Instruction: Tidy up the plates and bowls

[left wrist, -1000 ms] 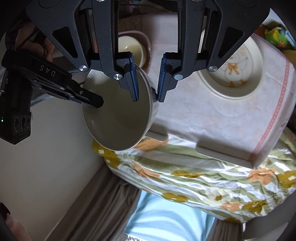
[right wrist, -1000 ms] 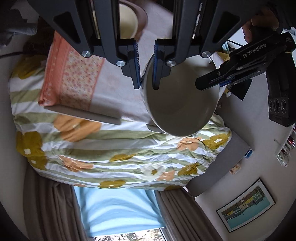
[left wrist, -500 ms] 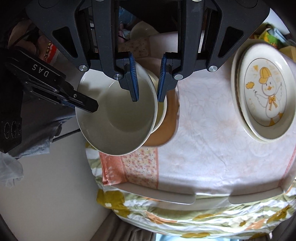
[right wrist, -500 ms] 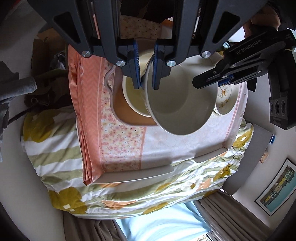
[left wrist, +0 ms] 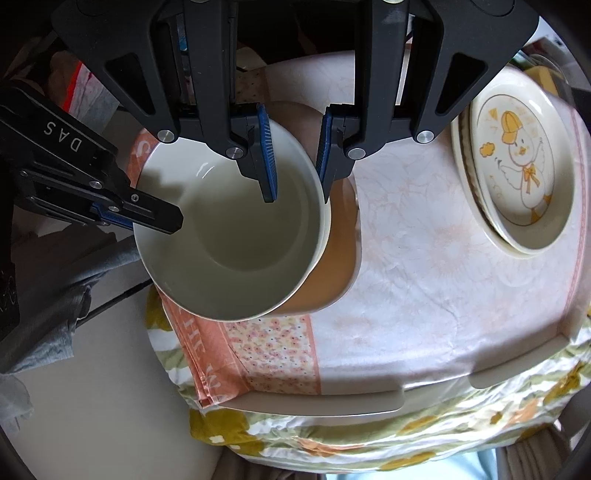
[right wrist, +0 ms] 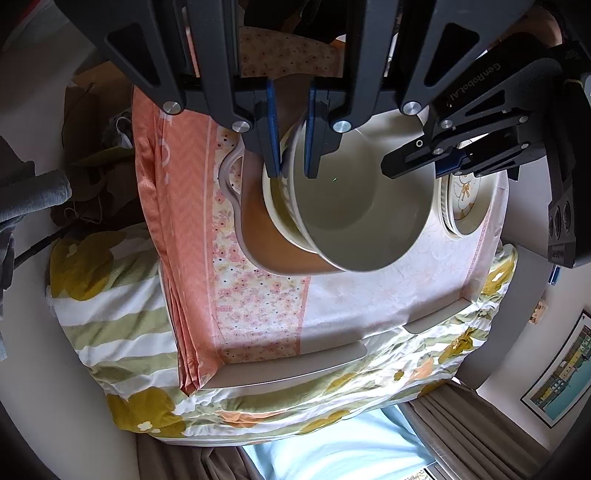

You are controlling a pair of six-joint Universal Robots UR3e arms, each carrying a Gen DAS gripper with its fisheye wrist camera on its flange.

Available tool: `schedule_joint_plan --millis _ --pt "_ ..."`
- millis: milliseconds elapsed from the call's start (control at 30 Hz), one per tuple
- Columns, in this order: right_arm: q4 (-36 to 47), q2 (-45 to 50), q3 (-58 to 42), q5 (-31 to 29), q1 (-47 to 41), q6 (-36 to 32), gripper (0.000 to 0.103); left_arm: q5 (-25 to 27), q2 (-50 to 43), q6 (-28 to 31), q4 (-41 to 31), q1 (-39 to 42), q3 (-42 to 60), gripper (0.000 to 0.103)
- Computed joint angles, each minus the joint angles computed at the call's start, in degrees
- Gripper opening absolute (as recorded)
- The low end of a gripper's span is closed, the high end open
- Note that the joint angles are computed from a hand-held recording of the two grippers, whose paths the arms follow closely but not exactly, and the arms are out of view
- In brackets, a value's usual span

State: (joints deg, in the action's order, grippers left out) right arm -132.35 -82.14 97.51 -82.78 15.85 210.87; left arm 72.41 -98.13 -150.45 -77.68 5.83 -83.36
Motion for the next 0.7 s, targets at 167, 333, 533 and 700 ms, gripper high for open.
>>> schedule_joint_plan --millis 167,333,533,700 --pt "-0.42 0.28 0.49 -0.34 0.22 0.63 0.012 2.11 -0.57 0.30 1.84 -1.49 -0.18 0.018" --pt "-0.42 0.76 0.48 -0.23 0.09 0.94 0.012 3.74 -1.12 0.79 3.14 -2.71 0.09 0.018" --pt "-0.47 0.83 0.47 -0.37 0.00 1.28 0.012 6.70 -1.35 1.62 6.05 -4.47 -0.52 0.018" --pt "-0.70 0.50 0.81 -0.73 0.18 1.94 0.012 7.05 -1.51 2.43 6.87 -4.22 -0.75 0.018"
